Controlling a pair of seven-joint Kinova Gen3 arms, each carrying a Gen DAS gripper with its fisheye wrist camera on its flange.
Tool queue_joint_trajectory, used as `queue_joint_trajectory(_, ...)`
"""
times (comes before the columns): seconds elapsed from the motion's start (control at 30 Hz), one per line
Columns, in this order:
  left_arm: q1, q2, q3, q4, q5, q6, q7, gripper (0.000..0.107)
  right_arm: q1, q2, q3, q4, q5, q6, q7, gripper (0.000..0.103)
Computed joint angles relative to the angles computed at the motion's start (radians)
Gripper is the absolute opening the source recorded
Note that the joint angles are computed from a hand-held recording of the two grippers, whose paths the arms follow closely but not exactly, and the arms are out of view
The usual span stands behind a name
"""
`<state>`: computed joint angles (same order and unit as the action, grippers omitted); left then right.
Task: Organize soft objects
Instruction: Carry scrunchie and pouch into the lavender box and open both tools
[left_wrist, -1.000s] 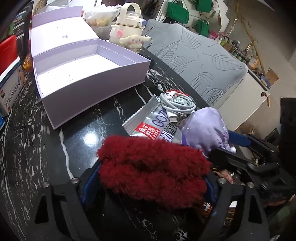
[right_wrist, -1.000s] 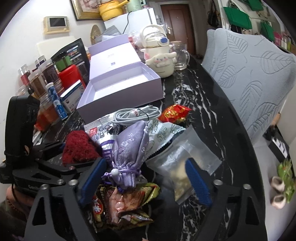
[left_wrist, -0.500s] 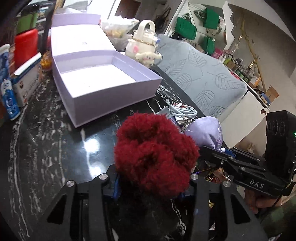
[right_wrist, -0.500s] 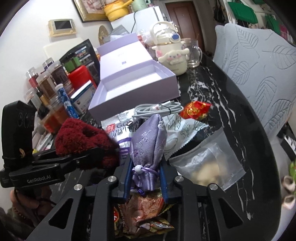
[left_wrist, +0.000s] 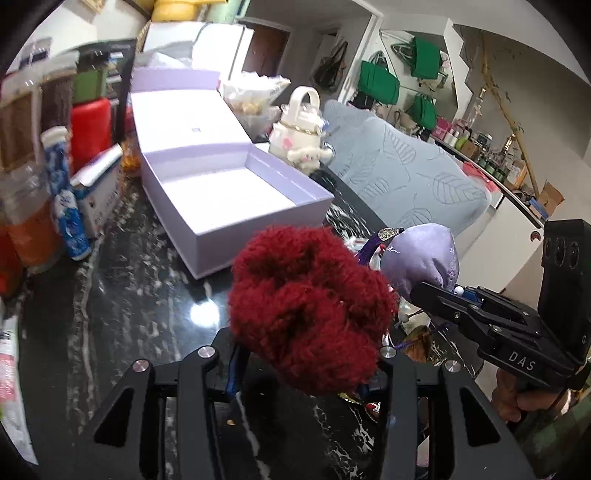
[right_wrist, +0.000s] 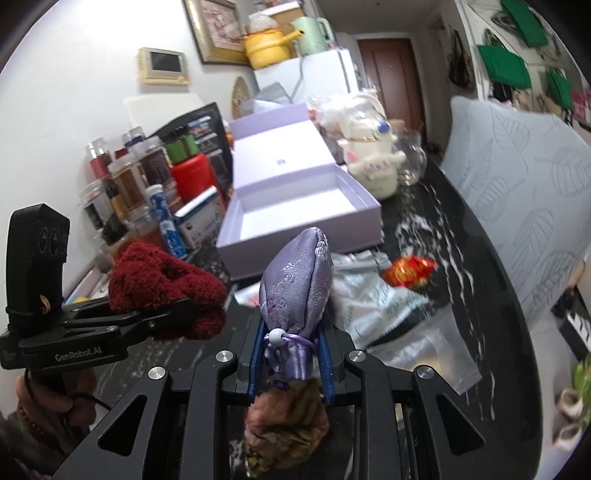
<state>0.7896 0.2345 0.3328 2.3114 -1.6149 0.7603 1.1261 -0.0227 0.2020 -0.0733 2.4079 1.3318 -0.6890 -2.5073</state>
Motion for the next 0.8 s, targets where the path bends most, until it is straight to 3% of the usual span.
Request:
queue_joint_trajectory(0.17,0.042,-0.025,0.004,-0.03,0.127,0.084,-0.125,0.044,-0.022,-0.024,-0.009,-0.024,0.031,0.006,-0.025,0.025)
queue_joint_trajectory(0.43,0.063,-0.068,-0.004,-0.059,0.211,0.166,-0.253,0.044,-0.057,-0.071,-0.002,-0.063,0.051,-0.01,-0.033,0.025)
queue_joint_trajectory(0.53,0.051,-0.091,-0.007,-0.072,0.233,0.191,-0.304,0.044,-0.076,-0.084,-0.004,-0.09,0.061,-0.002,-0.045,0.025)
queue_joint_trajectory(0.8,-0.046,-0.153,-0.027,-0.11,0.262,0.163,-0.477,0.044,-0.126,-0.083,-0.008,-0.192,0.1,0.042,-0.142,0.025)
